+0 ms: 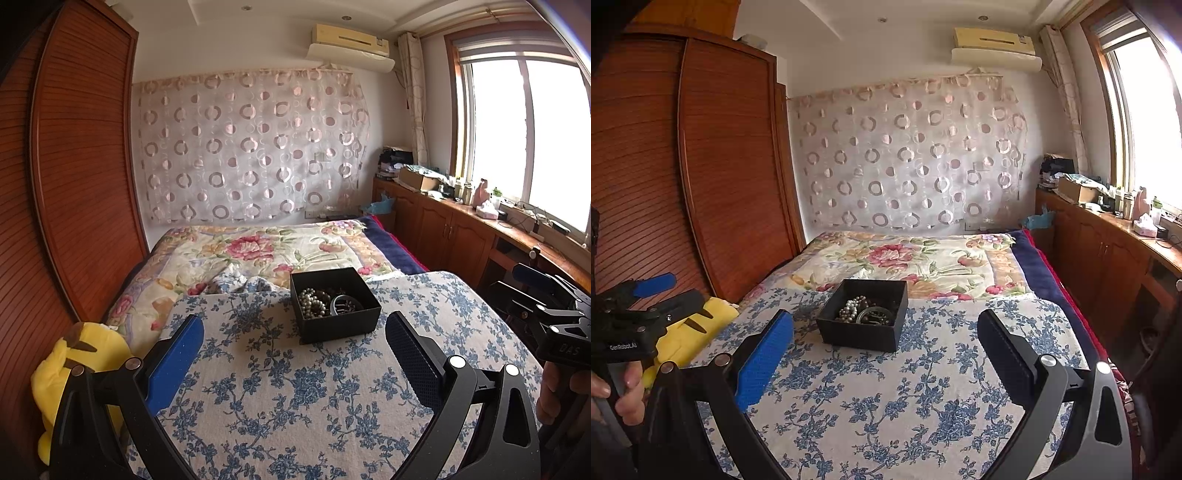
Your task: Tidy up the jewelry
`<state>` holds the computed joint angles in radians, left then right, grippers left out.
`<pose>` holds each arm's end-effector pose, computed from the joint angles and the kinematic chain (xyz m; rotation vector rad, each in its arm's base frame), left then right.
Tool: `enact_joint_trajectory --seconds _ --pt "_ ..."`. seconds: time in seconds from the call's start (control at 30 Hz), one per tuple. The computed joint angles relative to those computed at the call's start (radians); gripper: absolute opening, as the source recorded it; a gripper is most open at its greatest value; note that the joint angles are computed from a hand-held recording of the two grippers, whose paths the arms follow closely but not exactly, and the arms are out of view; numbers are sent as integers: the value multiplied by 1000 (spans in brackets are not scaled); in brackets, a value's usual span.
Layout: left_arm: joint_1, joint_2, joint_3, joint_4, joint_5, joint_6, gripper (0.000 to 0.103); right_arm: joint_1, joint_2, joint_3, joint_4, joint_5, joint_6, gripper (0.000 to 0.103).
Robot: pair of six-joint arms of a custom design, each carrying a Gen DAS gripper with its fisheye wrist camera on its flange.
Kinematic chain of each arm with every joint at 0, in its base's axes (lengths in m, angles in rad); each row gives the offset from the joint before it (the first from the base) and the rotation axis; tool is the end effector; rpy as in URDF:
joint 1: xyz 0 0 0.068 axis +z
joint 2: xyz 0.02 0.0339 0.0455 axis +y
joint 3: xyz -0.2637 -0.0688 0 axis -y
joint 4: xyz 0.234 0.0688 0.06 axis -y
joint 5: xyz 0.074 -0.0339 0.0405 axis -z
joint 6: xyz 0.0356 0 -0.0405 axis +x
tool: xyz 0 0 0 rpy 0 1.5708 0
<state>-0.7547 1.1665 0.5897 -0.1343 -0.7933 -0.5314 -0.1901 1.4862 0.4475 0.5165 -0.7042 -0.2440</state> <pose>0.1777 -0.1323 0.2140 -0.1597 2.0423 0.1213 0.2555 -0.0257 0.1546 -0.4656 1.9337 0.4557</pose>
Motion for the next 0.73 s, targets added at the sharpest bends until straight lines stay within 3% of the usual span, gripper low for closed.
enact_joint_trajectory --seconds 0.73 --pt "-3 -3 0 2 -1 2 95 20 -7 -15 17 16 13 100"
